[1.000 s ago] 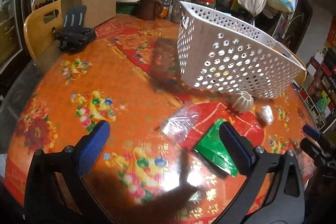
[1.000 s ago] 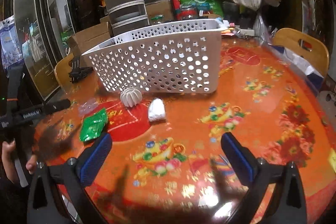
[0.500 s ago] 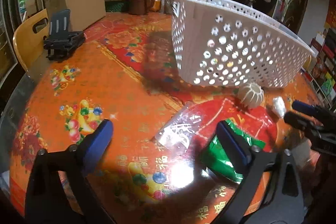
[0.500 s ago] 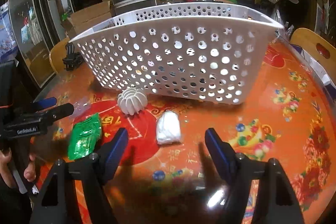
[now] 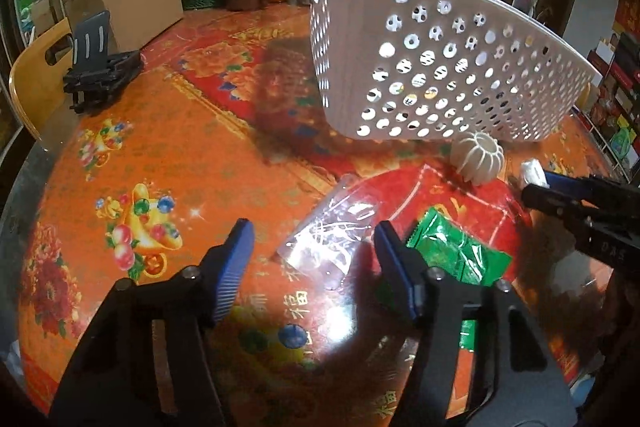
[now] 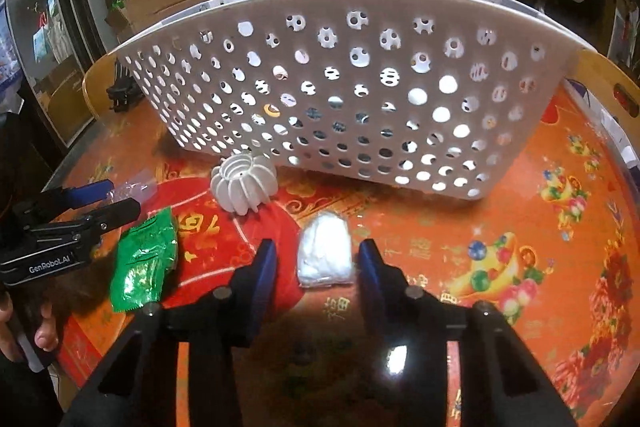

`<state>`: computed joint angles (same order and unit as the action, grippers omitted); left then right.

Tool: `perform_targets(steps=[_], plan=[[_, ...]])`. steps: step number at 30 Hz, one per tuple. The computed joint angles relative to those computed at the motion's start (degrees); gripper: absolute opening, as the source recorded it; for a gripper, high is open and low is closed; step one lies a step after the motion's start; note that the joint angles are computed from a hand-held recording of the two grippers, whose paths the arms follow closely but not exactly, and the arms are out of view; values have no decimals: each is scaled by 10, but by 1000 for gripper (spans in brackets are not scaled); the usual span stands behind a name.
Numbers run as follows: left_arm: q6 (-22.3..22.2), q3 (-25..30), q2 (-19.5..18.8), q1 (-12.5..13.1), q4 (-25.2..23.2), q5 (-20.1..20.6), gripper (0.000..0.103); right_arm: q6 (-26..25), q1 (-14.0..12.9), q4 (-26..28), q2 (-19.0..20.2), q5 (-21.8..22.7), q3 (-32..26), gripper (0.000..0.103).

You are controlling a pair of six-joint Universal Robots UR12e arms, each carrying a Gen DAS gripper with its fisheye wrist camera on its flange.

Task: Organize soft objects
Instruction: 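Grasp the small white cloth with the right tool, then grasp the clear plastic bag with the left tool while the right tool lifts the white cloth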

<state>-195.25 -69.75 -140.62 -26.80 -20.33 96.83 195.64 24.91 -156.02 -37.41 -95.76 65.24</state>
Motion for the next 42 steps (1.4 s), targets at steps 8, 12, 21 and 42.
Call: perform_targets(steps=[8,12,21,42], plan=[[4,-16,5,0,36,1,38,3,-1,-7,-3,-6,5,27],[10,-28,9,-2,67,9,38,5,-2,-48,-12,3,25,27],[10,-39,12,-3,96,14,38,0,9,-115,-18,11,60,26],[13,-79,43,-18,186,28,38,-10,17,-251,-65,-15,163,26]])
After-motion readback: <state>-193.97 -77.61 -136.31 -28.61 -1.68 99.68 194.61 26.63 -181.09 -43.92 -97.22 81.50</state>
